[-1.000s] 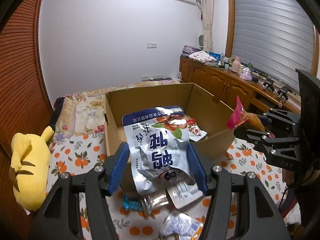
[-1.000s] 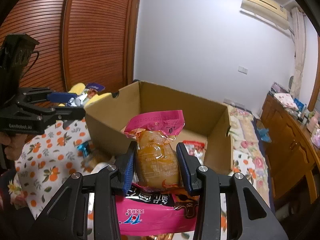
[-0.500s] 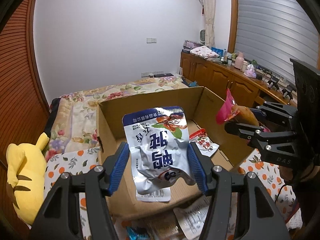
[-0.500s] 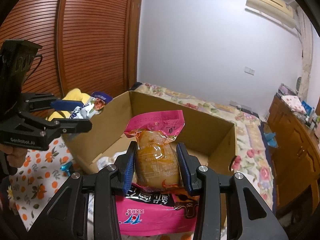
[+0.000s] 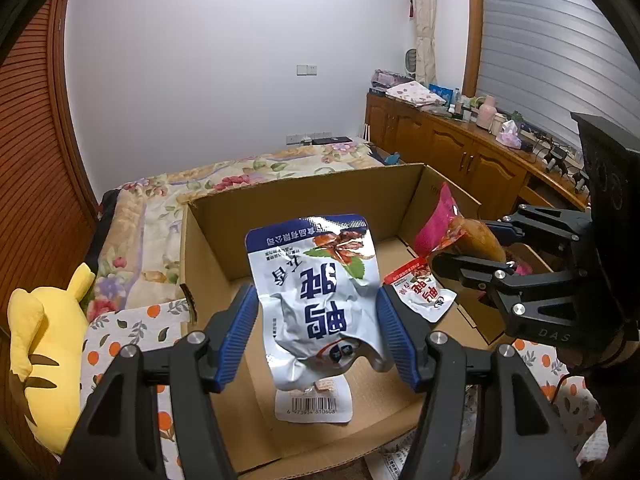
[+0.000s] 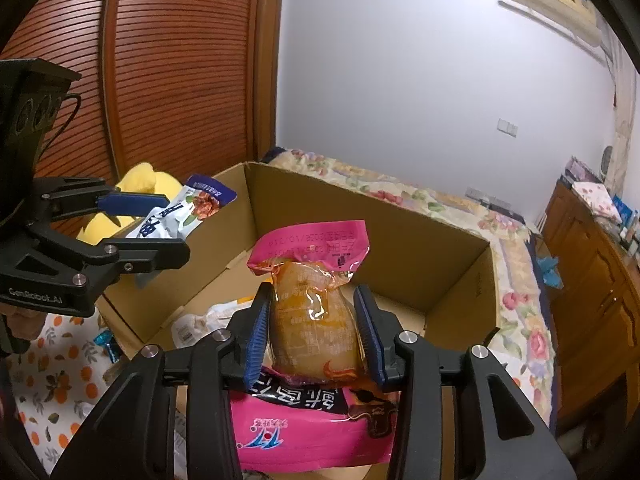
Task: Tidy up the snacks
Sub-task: 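Carry both snacks over the box and open both grippers to drop them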
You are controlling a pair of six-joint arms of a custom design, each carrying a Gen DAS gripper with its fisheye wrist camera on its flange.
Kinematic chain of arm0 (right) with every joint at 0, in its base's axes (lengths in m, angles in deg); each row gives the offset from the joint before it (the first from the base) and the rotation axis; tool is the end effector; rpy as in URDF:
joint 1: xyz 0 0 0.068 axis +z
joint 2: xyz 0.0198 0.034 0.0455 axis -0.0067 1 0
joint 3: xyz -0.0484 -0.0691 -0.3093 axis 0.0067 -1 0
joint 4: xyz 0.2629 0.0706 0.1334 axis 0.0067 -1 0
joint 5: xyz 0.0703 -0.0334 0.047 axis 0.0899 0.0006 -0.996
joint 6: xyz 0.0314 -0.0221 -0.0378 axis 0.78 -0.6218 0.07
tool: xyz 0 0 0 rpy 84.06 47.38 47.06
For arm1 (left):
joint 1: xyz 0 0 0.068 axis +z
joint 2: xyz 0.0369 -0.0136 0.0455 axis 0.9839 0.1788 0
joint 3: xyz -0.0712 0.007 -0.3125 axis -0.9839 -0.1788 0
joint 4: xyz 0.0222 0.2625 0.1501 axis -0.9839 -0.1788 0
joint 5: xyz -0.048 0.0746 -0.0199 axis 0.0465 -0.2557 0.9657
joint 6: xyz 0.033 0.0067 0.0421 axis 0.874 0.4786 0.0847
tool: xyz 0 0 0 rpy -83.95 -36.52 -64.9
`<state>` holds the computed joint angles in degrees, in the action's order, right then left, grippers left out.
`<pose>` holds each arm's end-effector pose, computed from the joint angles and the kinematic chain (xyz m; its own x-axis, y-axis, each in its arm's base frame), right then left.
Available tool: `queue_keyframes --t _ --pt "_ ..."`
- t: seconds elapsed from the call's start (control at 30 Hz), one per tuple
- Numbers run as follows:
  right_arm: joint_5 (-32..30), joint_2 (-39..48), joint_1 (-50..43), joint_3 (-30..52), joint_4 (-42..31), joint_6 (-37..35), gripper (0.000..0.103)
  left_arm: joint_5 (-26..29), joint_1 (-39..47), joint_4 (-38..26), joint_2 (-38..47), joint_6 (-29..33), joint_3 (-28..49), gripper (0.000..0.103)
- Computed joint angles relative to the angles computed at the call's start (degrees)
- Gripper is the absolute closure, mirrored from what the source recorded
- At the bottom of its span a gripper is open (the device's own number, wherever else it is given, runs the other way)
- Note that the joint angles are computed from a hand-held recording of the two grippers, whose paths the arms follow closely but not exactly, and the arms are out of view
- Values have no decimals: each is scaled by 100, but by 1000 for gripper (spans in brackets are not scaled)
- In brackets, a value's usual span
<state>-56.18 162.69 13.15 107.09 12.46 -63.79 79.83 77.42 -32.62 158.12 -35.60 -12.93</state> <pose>0.3073 0.0850 0.2150 -0.3563 -0.4939 -0.7932 -0.6597 0.7341 -0.1607 0.2810 -0.0167 0.2338 -0.6145 0.0840 -0.7844 0.1966 0.9793 -0.0491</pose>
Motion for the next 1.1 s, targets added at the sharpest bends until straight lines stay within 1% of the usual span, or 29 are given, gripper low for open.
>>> queue_keyframes --t 0.07,0.13,0.17,0.23,0.33,0.4,0.5,0.57,0.7,0.8,0.97,1.1 --pt "1 64 -23 53 -27 6 62 -51 -45 18 4 -26 -4 40" --pt "7 132 -18 106 -60 44 62 -71 -62 82 -8 -34 -8 35" --pt "9 152 -26 128 -63 83 60 -80 -75 124 -49 -51 -29 35" --pt "-58 206 -63 184 -117 135 59 -82 -81 145 -106 -62 -52 31" --pt "-107 230 -114 224 -176 200 59 -11 -26 122 -219 -38 -116 31" --pt "-72 183 -135 188 -173 240 55 55 -2 63 -391 -73 -199 31" --pt "46 118 -131 136 -142 288 48 136 9 -52 -627 -68 -296 30" --pt "80 80 -125 152 -260 296 45 89 -57 -161 -860 -63 -375 29" --pt "385 -22 -75 97 -282 318 42 137 -52 -388 -1275 -59 -495 28" --pt "380 -100 -133 68 -278 454 38 110 -60 -544 -1547 -49 -599 28" --pt "284 -259 -243 196 -507 674 37 128 -17 -860 -2042 -66 -782 28" --pt "155 -769 -325 -53 -626 709 37 140 13 -1088 -2470 -50 -960 28"
